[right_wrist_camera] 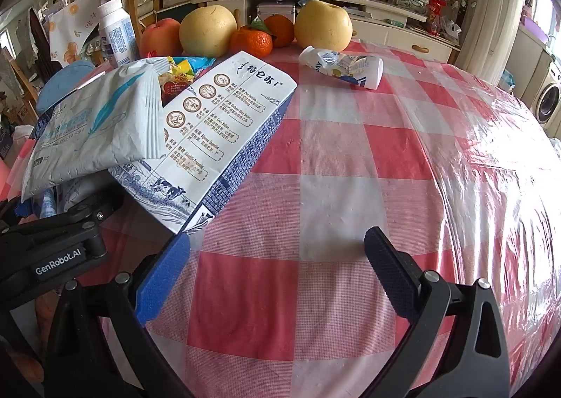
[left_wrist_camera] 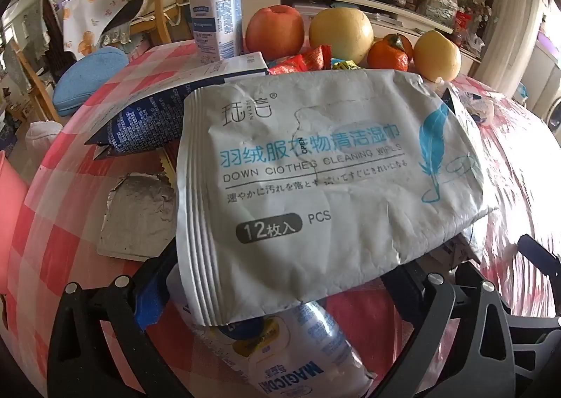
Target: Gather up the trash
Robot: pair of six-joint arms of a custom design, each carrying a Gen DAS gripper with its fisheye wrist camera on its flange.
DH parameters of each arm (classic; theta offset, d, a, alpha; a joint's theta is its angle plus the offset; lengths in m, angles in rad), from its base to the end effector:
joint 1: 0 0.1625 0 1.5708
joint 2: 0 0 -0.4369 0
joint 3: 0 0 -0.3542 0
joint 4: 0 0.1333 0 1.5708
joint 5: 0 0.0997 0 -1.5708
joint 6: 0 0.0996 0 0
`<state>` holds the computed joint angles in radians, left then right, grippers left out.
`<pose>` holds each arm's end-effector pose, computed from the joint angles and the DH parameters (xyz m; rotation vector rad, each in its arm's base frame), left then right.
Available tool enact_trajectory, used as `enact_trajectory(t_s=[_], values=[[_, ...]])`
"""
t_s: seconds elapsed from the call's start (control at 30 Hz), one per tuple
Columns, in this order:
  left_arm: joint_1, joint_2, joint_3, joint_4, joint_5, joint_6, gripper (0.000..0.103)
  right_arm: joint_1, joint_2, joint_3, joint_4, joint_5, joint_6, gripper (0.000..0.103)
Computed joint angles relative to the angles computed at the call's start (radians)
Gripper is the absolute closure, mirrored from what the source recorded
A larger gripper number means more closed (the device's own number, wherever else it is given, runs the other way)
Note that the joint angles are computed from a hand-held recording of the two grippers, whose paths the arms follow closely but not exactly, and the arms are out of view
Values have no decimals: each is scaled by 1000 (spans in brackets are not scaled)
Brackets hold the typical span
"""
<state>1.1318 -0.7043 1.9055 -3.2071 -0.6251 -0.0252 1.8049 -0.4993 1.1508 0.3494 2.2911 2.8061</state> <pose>-0.0510 -0.6123 0.1043 0.2095 2.2151 -0.7358 0.2100 -0.5890 0.0401 0.4071 -2.3035 0.6358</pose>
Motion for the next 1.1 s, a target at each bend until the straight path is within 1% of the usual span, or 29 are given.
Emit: enact_trajectory(t_s=[0.1,0.17,0.2,0.27,0.3,0.33,0.37,0.4,0.47,0.6,0.63,0.73,0.83,0.93,1.1], values=[[-4,-19,21,19,-19,-13,4,2,-4,15,-8,-2,1,4],[-10,-44,80,-51,-43,13,4,7,-5,29,-17,1,17,4],[-14,-67,118,-86,-57,28,4,1,-4,29,-3,-7,29,4],[-30,-71,122,-75,-31,44,4,14,-26,75,-42,4,17,4],[-43,-85,149,-98,-25,54,4,19,-36,95,-63,7,12,4],[-57,-105,177,-114,-22,57,4,23,-53,129,-100,6,4,4],[-58,-135,181,-87,-30,52,4,27,-75,170,-148,4,-8,4],[-66,-153,194,-89,-28,51,4,32,-98,215,-203,0,-21,4],[-86,-201,235,-98,-14,44,4,43,-127,285,-312,-7,-46,4],[-112,-264,289,-135,3,43,4,67,-210,416,-465,-30,-70,4],[-123,-288,312,-142,14,36,4,72,-218,428,-480,-28,-75,4],[-151,-339,363,-149,29,12,4,102,-260,515,-577,-20,-108,4],[-186,-392,426,-175,52,2,4,129,-288,574,-637,-9,-139,4],[-221,-409,482,-241,84,26,4,146,-301,614,-689,-2,-155,4],[-282,-420,554,-330,142,68,4,192,-342,703,-812,7,-196,4]])
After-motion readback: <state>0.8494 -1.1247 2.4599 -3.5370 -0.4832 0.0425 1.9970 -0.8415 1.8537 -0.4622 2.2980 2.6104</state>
